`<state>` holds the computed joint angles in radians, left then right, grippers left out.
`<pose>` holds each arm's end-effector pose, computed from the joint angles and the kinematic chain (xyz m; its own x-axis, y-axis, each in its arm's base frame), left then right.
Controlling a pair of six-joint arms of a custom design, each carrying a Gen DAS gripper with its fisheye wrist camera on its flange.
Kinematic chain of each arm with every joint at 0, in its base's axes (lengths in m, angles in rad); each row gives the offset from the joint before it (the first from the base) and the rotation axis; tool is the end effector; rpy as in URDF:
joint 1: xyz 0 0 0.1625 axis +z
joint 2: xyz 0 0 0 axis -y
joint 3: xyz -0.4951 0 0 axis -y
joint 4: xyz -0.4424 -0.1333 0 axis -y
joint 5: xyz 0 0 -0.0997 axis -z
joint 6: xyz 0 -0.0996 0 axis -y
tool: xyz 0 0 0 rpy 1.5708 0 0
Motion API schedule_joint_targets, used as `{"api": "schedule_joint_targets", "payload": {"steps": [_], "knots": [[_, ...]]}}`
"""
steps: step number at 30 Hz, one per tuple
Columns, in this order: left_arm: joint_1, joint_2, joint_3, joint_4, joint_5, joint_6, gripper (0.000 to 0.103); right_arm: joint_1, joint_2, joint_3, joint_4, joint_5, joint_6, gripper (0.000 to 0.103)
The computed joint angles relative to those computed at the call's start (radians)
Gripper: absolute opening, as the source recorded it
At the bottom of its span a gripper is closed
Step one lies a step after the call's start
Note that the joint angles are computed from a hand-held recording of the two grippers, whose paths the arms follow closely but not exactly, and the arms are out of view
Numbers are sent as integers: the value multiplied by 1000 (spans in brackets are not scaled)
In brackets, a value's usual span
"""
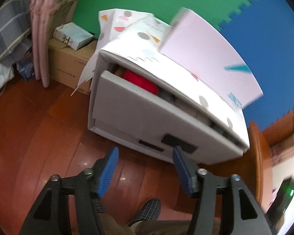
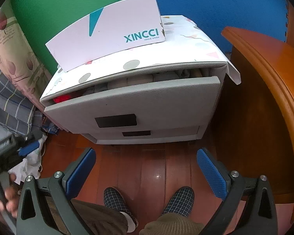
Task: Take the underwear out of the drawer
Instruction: 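Hook the left gripper on the top drawer and pull it open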
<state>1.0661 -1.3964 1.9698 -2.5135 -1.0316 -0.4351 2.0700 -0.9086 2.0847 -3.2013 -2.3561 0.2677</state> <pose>-0.1197 -0.5981 0.3664 -0.9525 -0.1149 -0.2821 0.0545 0.8468 -0.5292 0.3401 -0.4923 0.1250 -0.8558 0.1449 0.4966 -0.2113 0.7782 -0.5913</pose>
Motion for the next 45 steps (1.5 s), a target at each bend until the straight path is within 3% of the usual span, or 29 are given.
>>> {"api": "schedule_joint_targets", "payload": {"steps": [5, 15, 19, 22, 29, 34, 45], "knots": [[75, 45, -65, -38, -109, -51, 67, -7, -8, 9, -10, 14, 3, 102], [167, 136, -161, -112, -200, -118, 70, -22, -24, 22, -11, 33, 20, 102], [190, 158, -182, -107, -204, -147, 70, -21, -16, 20, -29, 28, 5, 102], [208, 170, -185, -122, -211, -160, 78, -22, -15, 17, -26, 34, 7, 102], [217, 193, -188, -144, -164, -176, 94, -22, -16, 17, -29, 32, 8, 102], [208, 187, -175, -149, -134, -137, 95, -22, -16, 16, -23, 29, 14, 102], [172, 113, -128, -19, -65, -42, 95, -17, -13, 19, -45, 19, 5, 102]]}}
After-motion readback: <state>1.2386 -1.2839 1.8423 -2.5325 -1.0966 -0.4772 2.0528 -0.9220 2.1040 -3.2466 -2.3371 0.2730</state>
